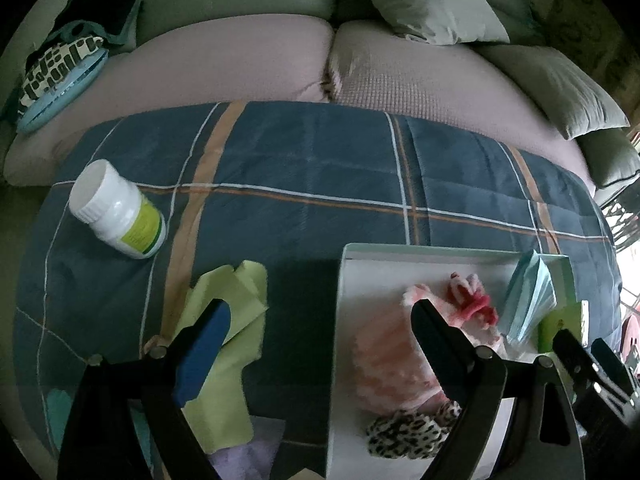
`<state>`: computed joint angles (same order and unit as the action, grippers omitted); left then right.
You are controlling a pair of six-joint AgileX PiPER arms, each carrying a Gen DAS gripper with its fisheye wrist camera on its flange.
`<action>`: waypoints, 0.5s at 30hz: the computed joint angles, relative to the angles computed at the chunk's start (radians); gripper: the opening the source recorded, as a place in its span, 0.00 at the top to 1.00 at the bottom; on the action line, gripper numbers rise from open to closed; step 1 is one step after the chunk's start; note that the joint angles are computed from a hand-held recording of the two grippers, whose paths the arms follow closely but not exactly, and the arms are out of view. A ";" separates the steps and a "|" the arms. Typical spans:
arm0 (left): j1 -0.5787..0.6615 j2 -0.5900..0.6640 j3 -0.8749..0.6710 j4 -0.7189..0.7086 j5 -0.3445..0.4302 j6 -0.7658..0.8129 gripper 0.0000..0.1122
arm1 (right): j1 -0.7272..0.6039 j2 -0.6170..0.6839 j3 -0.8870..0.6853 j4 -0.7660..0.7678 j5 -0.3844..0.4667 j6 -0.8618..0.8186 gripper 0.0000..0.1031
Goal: Organize soft objects
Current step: 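Move both tools back from the tray toward the green cloth pile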
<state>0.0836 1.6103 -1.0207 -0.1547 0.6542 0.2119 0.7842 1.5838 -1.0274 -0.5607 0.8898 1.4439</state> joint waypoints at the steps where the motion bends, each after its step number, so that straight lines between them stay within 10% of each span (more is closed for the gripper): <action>1: 0.011 -0.004 0.003 -0.008 0.002 0.013 0.18 | 0.000 0.000 -0.001 -0.002 -0.001 0.002 0.00; 15: 0.333 -0.060 -0.025 -0.145 0.066 0.198 0.18 | 0.056 0.048 -0.085 -0.010 -0.024 -0.005 0.00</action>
